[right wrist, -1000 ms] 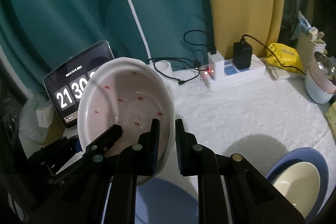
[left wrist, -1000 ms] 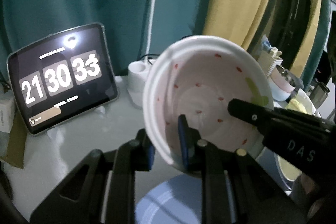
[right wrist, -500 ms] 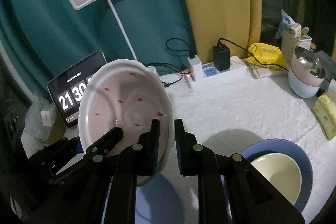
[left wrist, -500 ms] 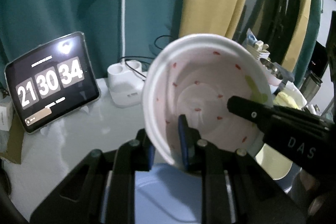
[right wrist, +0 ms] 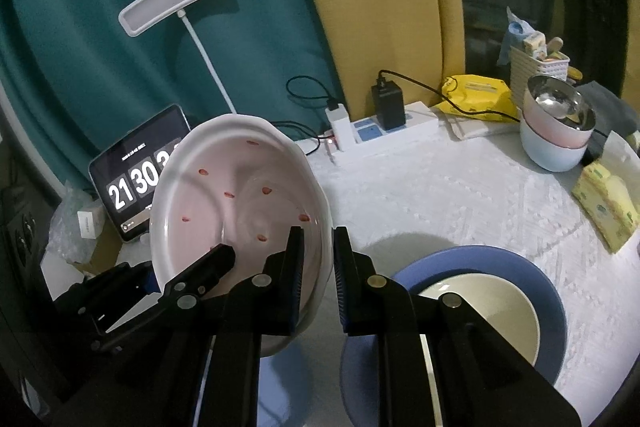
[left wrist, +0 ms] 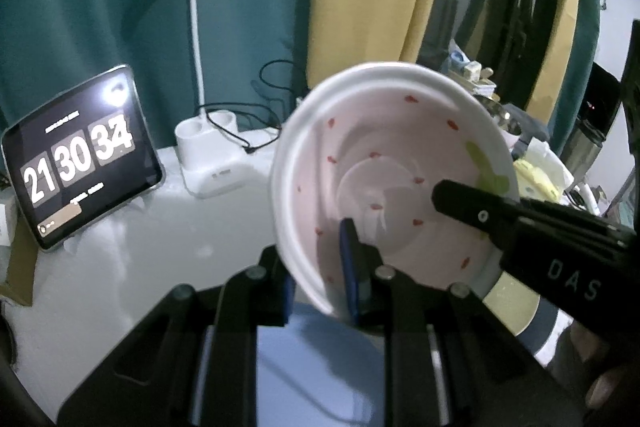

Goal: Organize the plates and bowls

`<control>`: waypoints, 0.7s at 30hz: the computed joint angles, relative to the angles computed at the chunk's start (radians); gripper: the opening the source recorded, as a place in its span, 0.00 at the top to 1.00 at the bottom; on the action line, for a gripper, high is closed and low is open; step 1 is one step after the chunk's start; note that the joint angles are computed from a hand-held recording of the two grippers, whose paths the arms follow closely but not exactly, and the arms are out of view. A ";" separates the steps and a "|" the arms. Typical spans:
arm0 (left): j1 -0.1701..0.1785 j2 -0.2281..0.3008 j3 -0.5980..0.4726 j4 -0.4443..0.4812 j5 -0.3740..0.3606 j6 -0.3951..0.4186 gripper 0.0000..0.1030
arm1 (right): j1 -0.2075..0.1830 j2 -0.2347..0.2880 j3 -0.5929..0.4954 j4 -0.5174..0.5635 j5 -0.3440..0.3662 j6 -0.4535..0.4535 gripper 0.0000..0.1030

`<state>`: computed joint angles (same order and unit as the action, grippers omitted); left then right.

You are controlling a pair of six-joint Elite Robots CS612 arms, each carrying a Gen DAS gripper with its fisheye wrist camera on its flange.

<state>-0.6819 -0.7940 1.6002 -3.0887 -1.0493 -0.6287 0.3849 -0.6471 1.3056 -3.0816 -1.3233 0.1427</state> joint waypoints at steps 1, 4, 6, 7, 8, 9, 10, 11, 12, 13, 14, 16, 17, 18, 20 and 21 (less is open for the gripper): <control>-0.001 0.001 -0.002 0.002 -0.001 0.000 0.81 | -0.001 -0.001 0.004 -0.003 0.000 0.001 0.85; -0.006 0.004 -0.008 0.007 -0.004 0.004 0.81 | -0.007 -0.006 0.016 -0.011 0.000 0.004 0.85; -0.009 0.007 -0.013 0.009 -0.010 0.005 0.81 | -0.011 -0.010 0.025 -0.018 0.001 0.005 0.85; -0.010 0.008 -0.016 0.012 -0.012 0.006 0.81 | -0.014 -0.011 0.029 -0.020 0.002 0.005 0.85; -0.013 0.010 -0.020 0.016 -0.013 0.005 0.81 | -0.016 -0.013 0.034 -0.024 0.003 0.007 0.85; -0.015 0.011 -0.022 0.020 -0.013 0.003 0.81 | -0.019 -0.014 0.038 -0.026 0.004 0.007 0.85; -0.017 0.013 -0.026 0.024 -0.013 0.002 0.81 | -0.021 -0.016 0.042 -0.028 0.004 0.008 0.85; -0.020 0.016 -0.030 0.029 -0.013 0.001 0.81 | -0.023 -0.017 0.047 -0.031 0.002 0.008 0.85; -0.021 0.018 -0.033 0.031 -0.015 0.000 0.80 | -0.025 -0.019 0.052 -0.033 0.001 0.008 0.85; -0.023 0.020 -0.035 0.032 -0.017 -0.001 0.80 | -0.027 -0.021 0.057 -0.036 -0.001 0.007 0.85; -0.025 0.023 -0.039 0.034 -0.022 -0.001 0.80 | -0.029 -0.023 0.063 -0.040 -0.003 0.006 0.85; -0.028 0.029 -0.046 0.039 -0.029 -0.002 0.80 | -0.034 -0.027 0.074 -0.044 -0.006 0.005 0.85; -0.030 0.032 -0.051 0.042 -0.033 -0.002 0.80 | -0.036 -0.028 0.079 -0.046 -0.008 0.004 0.85; -0.032 0.035 -0.056 0.047 -0.039 -0.002 0.80 | -0.039 -0.030 0.083 -0.047 -0.010 0.003 0.85; -0.036 0.041 -0.064 0.054 -0.048 0.000 0.80 | -0.043 -0.032 0.094 -0.051 -0.016 0.001 0.85; -0.038 0.044 -0.067 0.057 -0.051 0.001 0.79 | -0.046 -0.034 0.099 -0.052 -0.018 -0.001 0.85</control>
<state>-0.7198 -0.7504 1.5332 -3.0313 -1.1005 -0.6280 0.3389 -0.6808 1.4043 -3.1337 -1.3414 0.1420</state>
